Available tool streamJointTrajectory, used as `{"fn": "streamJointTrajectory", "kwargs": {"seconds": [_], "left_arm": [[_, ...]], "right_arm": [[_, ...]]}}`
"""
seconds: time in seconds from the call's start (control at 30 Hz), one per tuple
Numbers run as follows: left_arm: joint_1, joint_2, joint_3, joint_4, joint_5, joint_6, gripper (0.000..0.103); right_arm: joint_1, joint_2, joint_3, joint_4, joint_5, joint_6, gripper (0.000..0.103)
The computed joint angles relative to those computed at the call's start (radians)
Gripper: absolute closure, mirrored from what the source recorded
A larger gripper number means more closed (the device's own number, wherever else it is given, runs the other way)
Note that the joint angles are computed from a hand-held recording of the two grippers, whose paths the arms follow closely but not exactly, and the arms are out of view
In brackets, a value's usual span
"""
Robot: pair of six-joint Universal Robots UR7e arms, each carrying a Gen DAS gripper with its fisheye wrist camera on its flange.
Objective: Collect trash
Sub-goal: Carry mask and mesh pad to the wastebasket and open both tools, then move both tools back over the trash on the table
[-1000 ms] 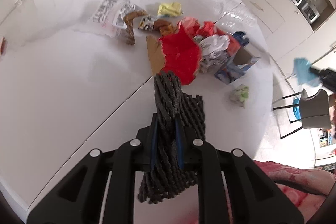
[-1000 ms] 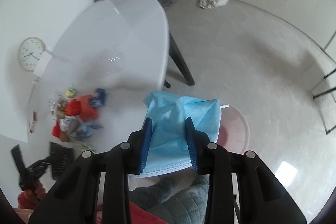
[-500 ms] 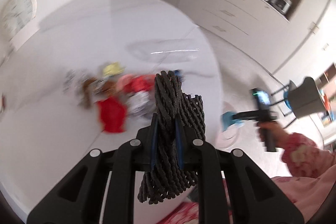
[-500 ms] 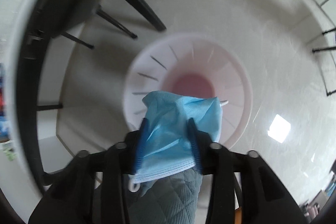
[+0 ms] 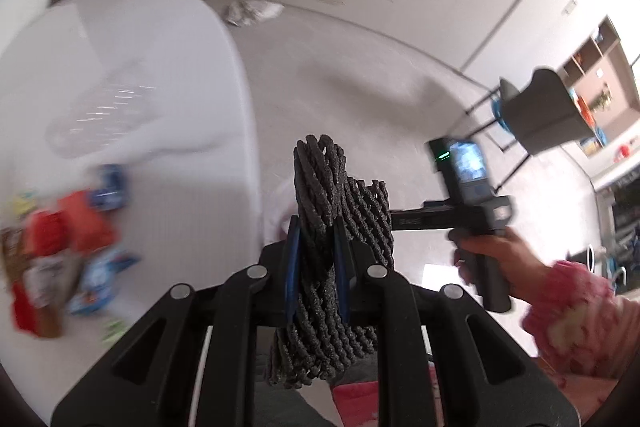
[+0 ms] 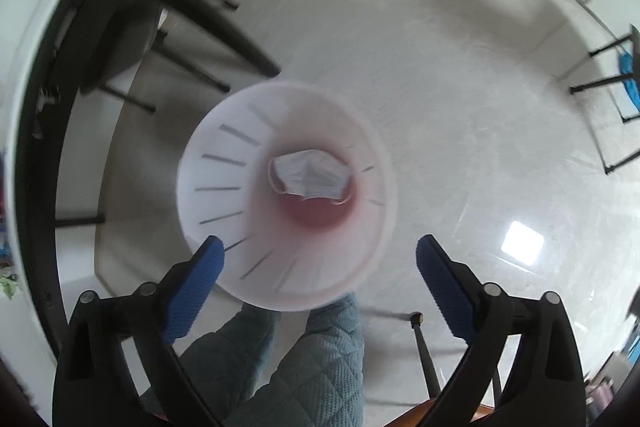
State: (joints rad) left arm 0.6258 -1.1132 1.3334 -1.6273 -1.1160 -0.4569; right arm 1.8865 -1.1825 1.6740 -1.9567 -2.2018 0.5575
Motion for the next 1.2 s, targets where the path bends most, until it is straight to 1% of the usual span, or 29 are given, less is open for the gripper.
{"fn": "streamJointTrajectory", "kwargs": {"seconds": [0.1, 0.2, 0.27, 0.3, 0.33, 0.4, 0.43, 0.47, 0.5, 0.53, 0.57, 0.67, 0.8, 0.87, 0.93, 1.03, 1.07, 1.1, 1.2], "left_arm": [[0.026, 0.068, 0.018, -0.034, -0.050, 0.006, 0.088], [0.053, 0.132, 0.035, -0.056, -0.078, -0.006, 0.088], [0.072, 0.180, 0.043, -0.065, -0.077, -0.018, 0.088], [0.080, 0.197, 0.051, -0.069, -0.065, -0.028, 0.088], [0.088, 0.213, 0.054, -0.068, -0.056, -0.036, 0.085], [0.104, 0.240, 0.062, -0.056, -0.052, -0.060, 0.072], [0.112, 0.254, 0.063, -0.055, -0.046, -0.073, 0.062], [0.116, 0.255, 0.075, -0.060, -0.038, -0.081, 0.055], [0.124, 0.265, 0.077, -0.066, -0.026, -0.084, 0.052], [0.126, 0.269, 0.081, -0.064, -0.015, -0.084, 0.047], [0.124, 0.280, 0.080, -0.055, 0.012, -0.088, 0.040], [0.115, 0.280, 0.084, -0.044, 0.041, -0.097, 0.034], [0.110, 0.270, 0.063, -0.010, 0.038, -0.132, 0.030], [0.103, 0.253, 0.061, 0.002, 0.065, -0.144, 0.028], [0.089, 0.242, 0.047, 0.015, 0.075, -0.149, 0.026], [0.056, 0.201, 0.024, 0.035, 0.092, -0.151, 0.022], [0.040, 0.178, 0.012, 0.046, 0.101, -0.153, 0.019], [0.028, 0.163, 0.000, 0.062, 0.110, -0.158, 0.017], [-0.012, 0.104, -0.039, 0.116, 0.165, -0.177, 0.012]], "right_arm": [[-0.006, -0.078, 0.039, 0.001, -0.013, 0.010, 0.006], [-0.017, -0.145, 0.075, 0.018, -0.035, 0.027, 0.006], [-0.027, -0.174, 0.097, 0.020, -0.038, 0.042, 0.006], [-0.033, -0.193, 0.112, 0.016, -0.038, 0.054, 0.006], [-0.038, -0.207, 0.125, 0.005, -0.039, 0.064, 0.006], [-0.047, -0.229, 0.152, -0.028, -0.039, 0.073, 0.006], [-0.054, -0.235, 0.163, -0.043, -0.039, 0.074, 0.006], [-0.060, -0.237, 0.172, -0.056, -0.039, 0.074, 0.006], [-0.064, -0.240, 0.177, -0.063, -0.038, 0.074, 0.006], [-0.070, -0.240, 0.184, -0.072, -0.033, 0.072, 0.006], [-0.076, -0.237, 0.186, -0.077, -0.026, 0.068, 0.006], [-0.084, -0.227, 0.187, -0.081, -0.015, 0.058, 0.006], [-0.080, -0.214, 0.183, -0.083, -0.007, 0.038, 0.006], [-0.072, -0.200, 0.165, -0.082, -0.003, 0.025, 0.006], [-0.060, -0.188, 0.146, -0.078, -0.004, 0.019, 0.006], [-0.022, -0.151, 0.082, -0.047, -0.019, 0.007, 0.006], [-0.002, -0.135, 0.055, -0.041, -0.028, -0.007, 0.006], [0.011, -0.127, 0.036, -0.039, -0.032, -0.022, 0.006], [0.076, -0.071, -0.054, -0.045, -0.053, -0.092, 0.006]]}}
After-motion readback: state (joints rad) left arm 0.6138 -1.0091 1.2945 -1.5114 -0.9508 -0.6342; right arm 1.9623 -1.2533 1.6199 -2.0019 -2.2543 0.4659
